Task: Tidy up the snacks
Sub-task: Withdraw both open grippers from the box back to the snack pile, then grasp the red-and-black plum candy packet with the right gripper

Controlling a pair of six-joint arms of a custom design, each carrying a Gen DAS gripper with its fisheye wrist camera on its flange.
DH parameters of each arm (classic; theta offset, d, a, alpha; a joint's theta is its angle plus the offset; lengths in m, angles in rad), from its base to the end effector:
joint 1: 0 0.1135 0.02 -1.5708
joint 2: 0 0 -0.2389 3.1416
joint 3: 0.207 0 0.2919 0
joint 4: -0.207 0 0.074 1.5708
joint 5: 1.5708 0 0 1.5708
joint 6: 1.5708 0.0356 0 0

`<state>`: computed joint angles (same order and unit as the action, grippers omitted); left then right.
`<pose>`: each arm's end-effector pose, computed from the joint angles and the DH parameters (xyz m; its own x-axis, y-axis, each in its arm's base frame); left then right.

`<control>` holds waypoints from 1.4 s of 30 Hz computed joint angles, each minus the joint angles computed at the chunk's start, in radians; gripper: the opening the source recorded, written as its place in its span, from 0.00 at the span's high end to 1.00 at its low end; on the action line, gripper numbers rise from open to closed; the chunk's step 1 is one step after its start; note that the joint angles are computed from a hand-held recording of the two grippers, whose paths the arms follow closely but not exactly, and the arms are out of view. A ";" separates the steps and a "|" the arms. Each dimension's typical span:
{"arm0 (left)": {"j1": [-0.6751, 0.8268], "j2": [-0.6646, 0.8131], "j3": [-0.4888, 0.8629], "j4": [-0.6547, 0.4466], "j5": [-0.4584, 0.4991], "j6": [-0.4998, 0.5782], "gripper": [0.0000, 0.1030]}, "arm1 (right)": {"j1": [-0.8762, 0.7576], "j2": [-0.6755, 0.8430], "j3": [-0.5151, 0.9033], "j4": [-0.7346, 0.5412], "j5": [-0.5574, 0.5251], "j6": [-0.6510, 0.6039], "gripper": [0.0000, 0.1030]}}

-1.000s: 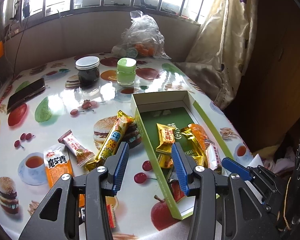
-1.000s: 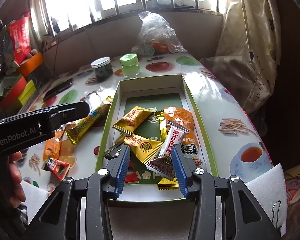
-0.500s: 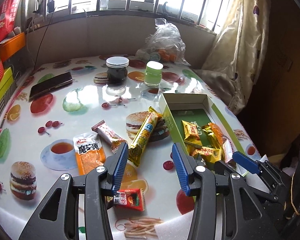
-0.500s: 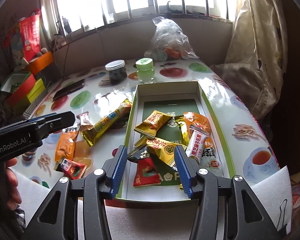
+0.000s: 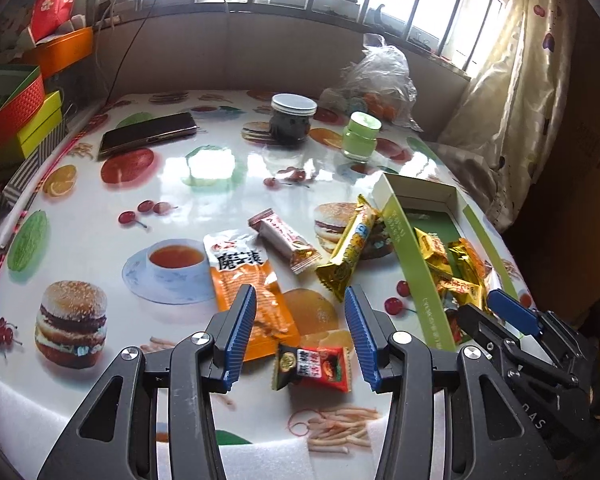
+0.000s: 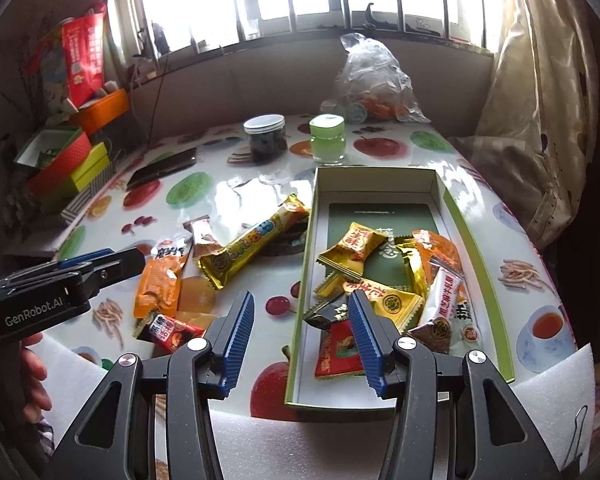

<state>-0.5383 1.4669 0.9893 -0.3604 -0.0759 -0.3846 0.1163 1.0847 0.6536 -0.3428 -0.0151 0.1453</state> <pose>0.3017 -0.1770 0.1917 -0.7670 0.0223 -0.6412 0.1941 0.9606 -0.1987 0.2695 0.0320 0.1833 -0.7052 0.0634 -0.7061 -0.0249 0.9932 0.1140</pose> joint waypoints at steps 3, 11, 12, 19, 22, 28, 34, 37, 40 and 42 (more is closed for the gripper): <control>0.035 -0.020 -0.034 0.005 0.006 -0.003 0.54 | 0.038 0.033 0.017 0.006 0.006 -0.002 0.53; 0.118 -0.052 -0.102 0.013 0.025 -0.012 0.54 | 0.122 0.154 0.083 0.013 -0.026 -0.042 0.53; 0.127 -0.054 -0.108 0.013 0.030 -0.013 0.54 | 0.133 0.173 0.094 0.012 -0.034 -0.054 0.53; 0.170 -0.071 -0.138 0.020 0.054 -0.012 0.54 | 0.192 0.297 0.156 0.015 -0.086 -0.087 0.53; 0.186 -0.070 -0.144 0.020 0.063 -0.013 0.54 | 0.202 0.335 0.179 0.012 -0.108 -0.101 0.52; 0.207 -0.063 -0.150 0.024 0.080 -0.009 0.54 | 0.211 0.399 0.215 0.010 -0.130 -0.126 0.45; 0.222 -0.053 -0.150 0.030 0.094 -0.009 0.54 | 0.241 0.462 0.261 -0.013 -0.086 -0.186 0.45; 0.228 -0.047 -0.149 0.033 0.099 -0.007 0.54 | 0.253 0.477 0.267 -0.012 -0.059 -0.191 0.45; 0.230 -0.038 -0.145 0.032 0.099 -0.010 0.54 | 0.251 0.479 0.268 -0.009 -0.060 -0.188 0.44; 0.233 -0.033 -0.145 0.035 0.103 -0.010 0.54 | 0.252 0.481 0.270 -0.012 -0.055 -0.191 0.44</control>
